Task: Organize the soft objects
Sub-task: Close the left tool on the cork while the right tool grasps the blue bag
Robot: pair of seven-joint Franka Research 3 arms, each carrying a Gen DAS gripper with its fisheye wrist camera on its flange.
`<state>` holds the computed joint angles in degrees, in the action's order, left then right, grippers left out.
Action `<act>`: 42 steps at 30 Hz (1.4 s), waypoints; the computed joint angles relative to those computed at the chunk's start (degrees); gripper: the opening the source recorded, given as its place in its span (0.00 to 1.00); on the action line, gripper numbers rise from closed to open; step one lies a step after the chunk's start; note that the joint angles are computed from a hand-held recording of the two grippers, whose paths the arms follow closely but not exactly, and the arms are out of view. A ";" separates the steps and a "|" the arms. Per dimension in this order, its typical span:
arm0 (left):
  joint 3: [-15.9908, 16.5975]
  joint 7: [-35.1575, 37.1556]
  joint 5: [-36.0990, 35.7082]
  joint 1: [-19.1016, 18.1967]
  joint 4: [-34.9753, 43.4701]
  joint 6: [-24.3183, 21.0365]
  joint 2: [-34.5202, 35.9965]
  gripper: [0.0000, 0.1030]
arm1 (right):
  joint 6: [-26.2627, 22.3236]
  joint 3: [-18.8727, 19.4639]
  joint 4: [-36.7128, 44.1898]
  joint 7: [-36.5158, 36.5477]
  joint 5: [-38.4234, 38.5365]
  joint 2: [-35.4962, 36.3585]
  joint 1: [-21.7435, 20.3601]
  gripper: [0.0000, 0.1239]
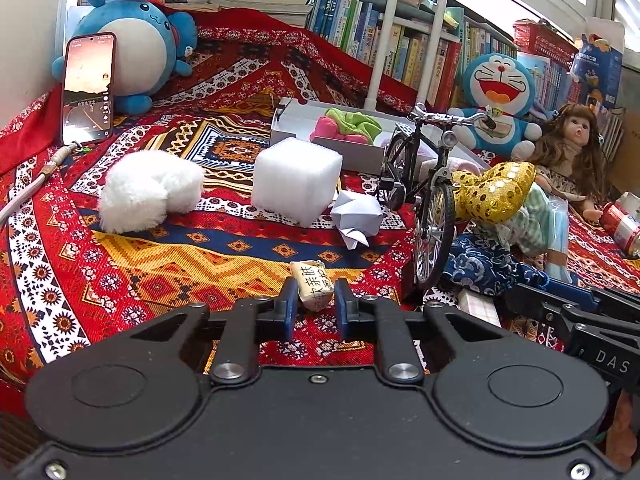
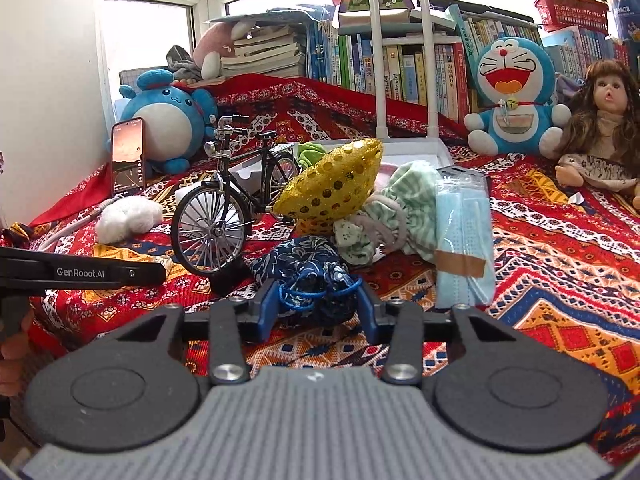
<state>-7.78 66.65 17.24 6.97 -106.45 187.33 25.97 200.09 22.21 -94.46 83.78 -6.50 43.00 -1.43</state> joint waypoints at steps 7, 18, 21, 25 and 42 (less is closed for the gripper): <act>1.07 -0.60 -0.10 -0.68 -0.44 0.26 -0.39 0.18 | 1.87 -10.36 -3.56 -3.07 8.13 -4.01 8.31 0.29; -1.37 0.05 0.45 1.16 -0.83 0.31 -0.53 0.19 | 2.49 -6.31 -2.45 -2.38 5.73 -2.65 4.69 0.61; -2.69 0.60 0.74 2.27 -0.95 0.33 -0.52 0.19 | 1.14 -5.99 -0.48 -2.39 4.98 -1.49 5.14 0.66; -0.45 0.21 0.50 0.23 -1.16 0.90 -0.71 0.31 | -1.34 -7.00 2.50 -3.13 6.79 -0.17 6.93 0.71; 1.92 -0.57 0.28 -1.98 -0.12 -0.04 -0.07 0.20 | -9.54 -8.48 11.15 -7.95 18.27 3.51 10.70 0.76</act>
<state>-5.86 66.08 17.52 4.99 -106.57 187.29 25.90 190.55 13.73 -83.32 75.82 11.78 46.51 9.28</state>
